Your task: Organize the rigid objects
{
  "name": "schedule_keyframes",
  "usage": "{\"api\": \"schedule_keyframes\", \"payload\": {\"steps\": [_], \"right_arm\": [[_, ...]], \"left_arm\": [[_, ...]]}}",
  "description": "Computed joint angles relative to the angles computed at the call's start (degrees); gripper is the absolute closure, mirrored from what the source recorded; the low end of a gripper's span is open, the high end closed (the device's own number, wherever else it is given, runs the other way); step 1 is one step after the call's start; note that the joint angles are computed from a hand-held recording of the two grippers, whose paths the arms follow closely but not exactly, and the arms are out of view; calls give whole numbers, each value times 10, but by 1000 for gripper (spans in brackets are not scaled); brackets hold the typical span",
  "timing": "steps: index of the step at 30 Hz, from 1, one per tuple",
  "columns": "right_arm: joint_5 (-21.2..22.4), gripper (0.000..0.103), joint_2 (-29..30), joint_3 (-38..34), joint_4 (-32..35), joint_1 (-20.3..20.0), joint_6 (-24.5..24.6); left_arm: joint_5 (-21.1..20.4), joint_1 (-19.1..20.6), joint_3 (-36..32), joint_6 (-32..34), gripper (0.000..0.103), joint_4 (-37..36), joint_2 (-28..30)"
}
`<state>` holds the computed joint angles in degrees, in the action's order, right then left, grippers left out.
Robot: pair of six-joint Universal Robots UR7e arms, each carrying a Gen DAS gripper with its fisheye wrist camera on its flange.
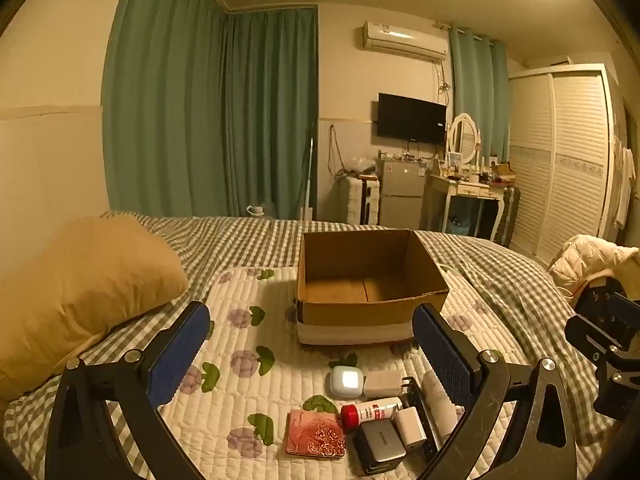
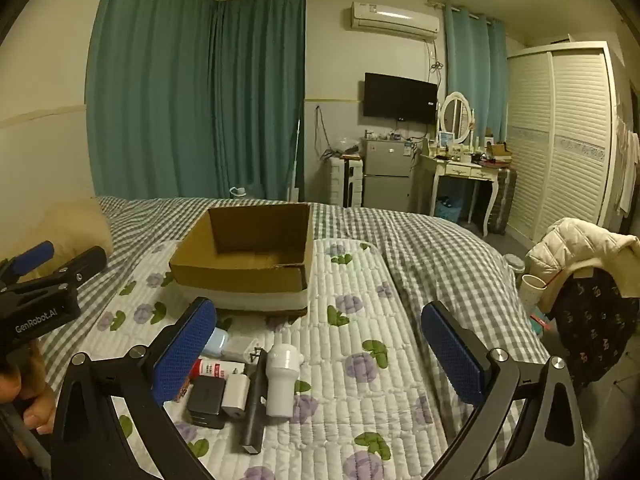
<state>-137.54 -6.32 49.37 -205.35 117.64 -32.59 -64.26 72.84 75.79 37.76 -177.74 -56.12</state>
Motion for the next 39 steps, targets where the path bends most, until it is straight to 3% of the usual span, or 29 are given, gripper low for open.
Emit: {"api": "schedule_keyframes", "payload": {"steps": [16,20,31,39], "right_arm": [[-14,0,0,-3,-6,0,-6],[-15,0,3,-8,-10,0,-9],[-16,0,5,-10,-14,-1,-15],[-14,0,5,-7,-21,-3,-16]], "left_arm": [[14,-5,6,13,0,-39,1],[-5,0,4,3,0,-15,-4],[26,-2,-6,12,0,-15,3],[13,-3,-1,6,0,3,-4]]}}
